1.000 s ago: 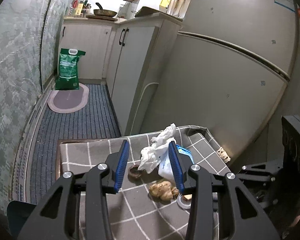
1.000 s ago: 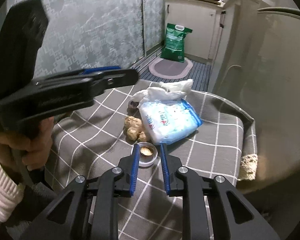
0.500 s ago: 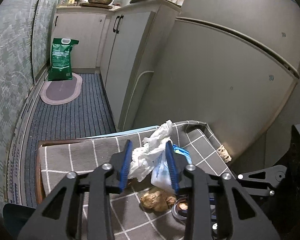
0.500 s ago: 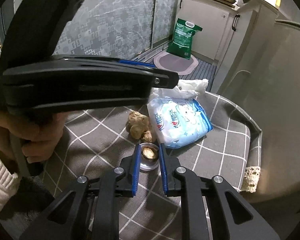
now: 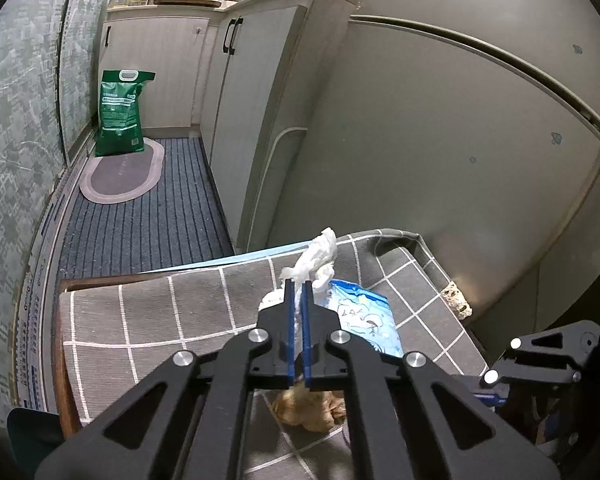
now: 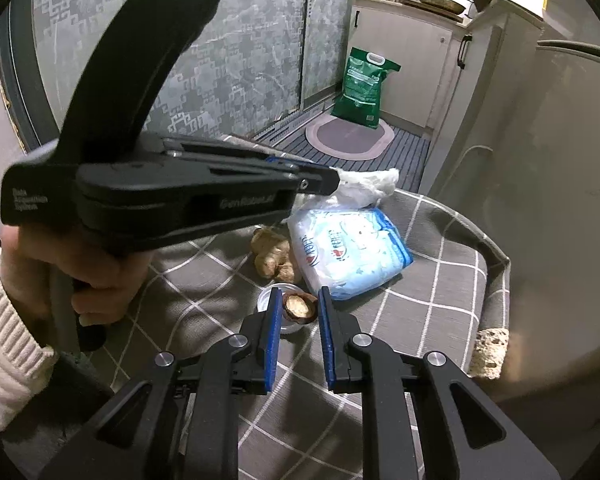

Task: Collect trash
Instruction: 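Grasp the white crumpled tissue with the left tool while the right tool grasps the brown nut shell, then carry the tissue and nut shell over the teal bin and release both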

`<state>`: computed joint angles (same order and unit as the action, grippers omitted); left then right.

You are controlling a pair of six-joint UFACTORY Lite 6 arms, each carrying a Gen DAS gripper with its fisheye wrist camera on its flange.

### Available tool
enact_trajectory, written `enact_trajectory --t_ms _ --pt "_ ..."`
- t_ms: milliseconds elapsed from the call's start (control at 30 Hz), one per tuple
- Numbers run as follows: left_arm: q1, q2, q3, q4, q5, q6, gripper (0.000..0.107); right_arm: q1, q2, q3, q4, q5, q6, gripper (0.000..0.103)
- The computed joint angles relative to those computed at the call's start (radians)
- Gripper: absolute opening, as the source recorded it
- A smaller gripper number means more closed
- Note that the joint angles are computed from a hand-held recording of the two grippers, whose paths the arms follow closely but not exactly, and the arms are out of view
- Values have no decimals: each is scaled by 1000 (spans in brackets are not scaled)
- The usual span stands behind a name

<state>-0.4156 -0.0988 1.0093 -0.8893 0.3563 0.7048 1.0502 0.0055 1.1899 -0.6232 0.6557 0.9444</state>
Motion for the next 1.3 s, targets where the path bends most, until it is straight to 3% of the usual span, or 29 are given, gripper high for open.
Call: enact_trajectory --t_ms 300,767,1300 --pt "32 -44 -22 -108 25 86 2 26 -73 -29 -44 29 59 17" --pt "147 -196 -87 -206 112 157 2 78 -47 58 -75 105 72 17" --pt "509 -364 -173 -204 392 258 2 132 182 354 -62 154 9 18"
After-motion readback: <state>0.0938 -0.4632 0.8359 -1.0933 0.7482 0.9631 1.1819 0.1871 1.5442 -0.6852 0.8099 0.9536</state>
